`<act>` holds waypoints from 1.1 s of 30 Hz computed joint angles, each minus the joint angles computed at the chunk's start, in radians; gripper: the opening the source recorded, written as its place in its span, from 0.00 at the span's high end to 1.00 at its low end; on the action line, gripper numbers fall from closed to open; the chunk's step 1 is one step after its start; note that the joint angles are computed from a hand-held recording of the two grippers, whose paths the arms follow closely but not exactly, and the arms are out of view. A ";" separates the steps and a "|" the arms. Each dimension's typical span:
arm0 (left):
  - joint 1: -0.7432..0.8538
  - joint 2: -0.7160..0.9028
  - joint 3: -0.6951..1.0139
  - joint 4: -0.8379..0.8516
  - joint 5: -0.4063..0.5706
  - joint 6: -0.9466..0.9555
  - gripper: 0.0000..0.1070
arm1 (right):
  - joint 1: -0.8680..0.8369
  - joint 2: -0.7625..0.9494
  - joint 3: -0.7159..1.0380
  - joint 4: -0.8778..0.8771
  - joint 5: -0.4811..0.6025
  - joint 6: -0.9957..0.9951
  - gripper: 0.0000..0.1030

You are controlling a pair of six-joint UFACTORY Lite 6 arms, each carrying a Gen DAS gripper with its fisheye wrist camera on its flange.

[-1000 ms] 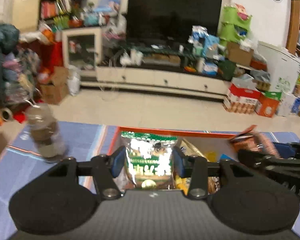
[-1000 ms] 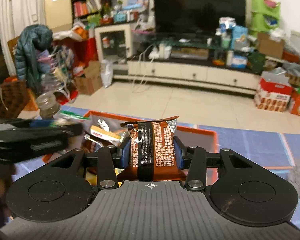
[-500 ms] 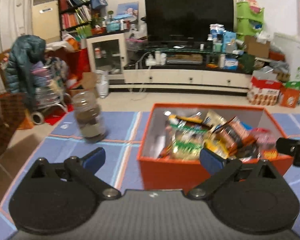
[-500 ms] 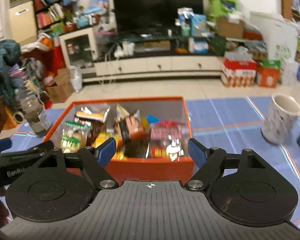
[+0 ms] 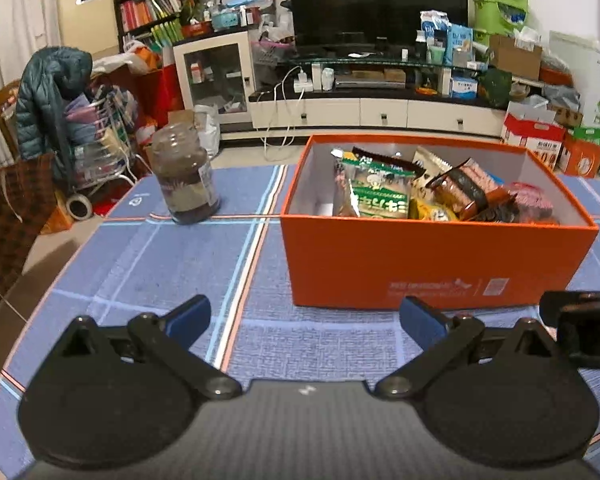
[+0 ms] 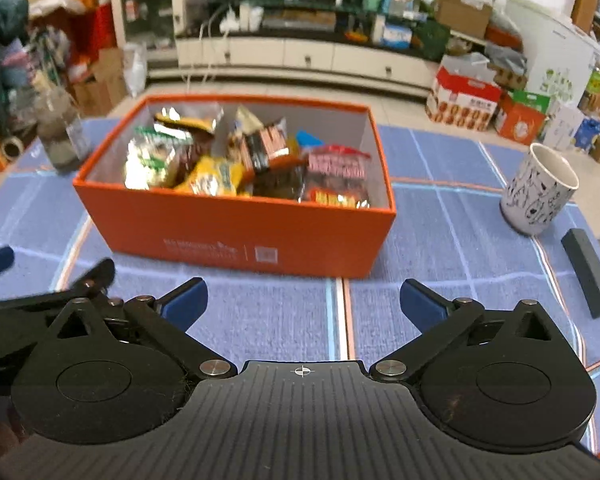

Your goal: Organize snacks

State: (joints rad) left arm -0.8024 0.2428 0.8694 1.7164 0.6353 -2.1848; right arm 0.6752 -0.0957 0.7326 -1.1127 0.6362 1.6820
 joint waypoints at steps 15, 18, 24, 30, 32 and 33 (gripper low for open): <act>-0.048 0.059 0.087 -0.097 0.060 0.096 0.07 | -0.091 -0.014 -0.017 0.020 -0.073 -0.056 0.07; -0.051 0.056 0.094 -0.122 0.046 0.112 0.07 | -0.095 -0.023 -0.021 0.023 -0.064 -0.062 0.07; -0.040 0.062 0.118 -0.177 0.005 0.155 0.07 | -0.096 -0.031 -0.027 0.022 -0.048 -0.067 0.07; -0.021 0.068 0.124 -0.202 -0.056 0.169 0.07 | -0.110 -0.034 -0.035 0.023 -0.053 -0.075 0.07; -0.026 0.071 0.121 -0.197 -0.055 0.164 0.07 | -0.116 -0.035 -0.044 0.019 -0.057 -0.074 0.07; -0.030 0.075 0.123 -0.199 -0.051 0.166 0.07 | -0.118 -0.033 -0.045 0.020 -0.060 -0.075 0.07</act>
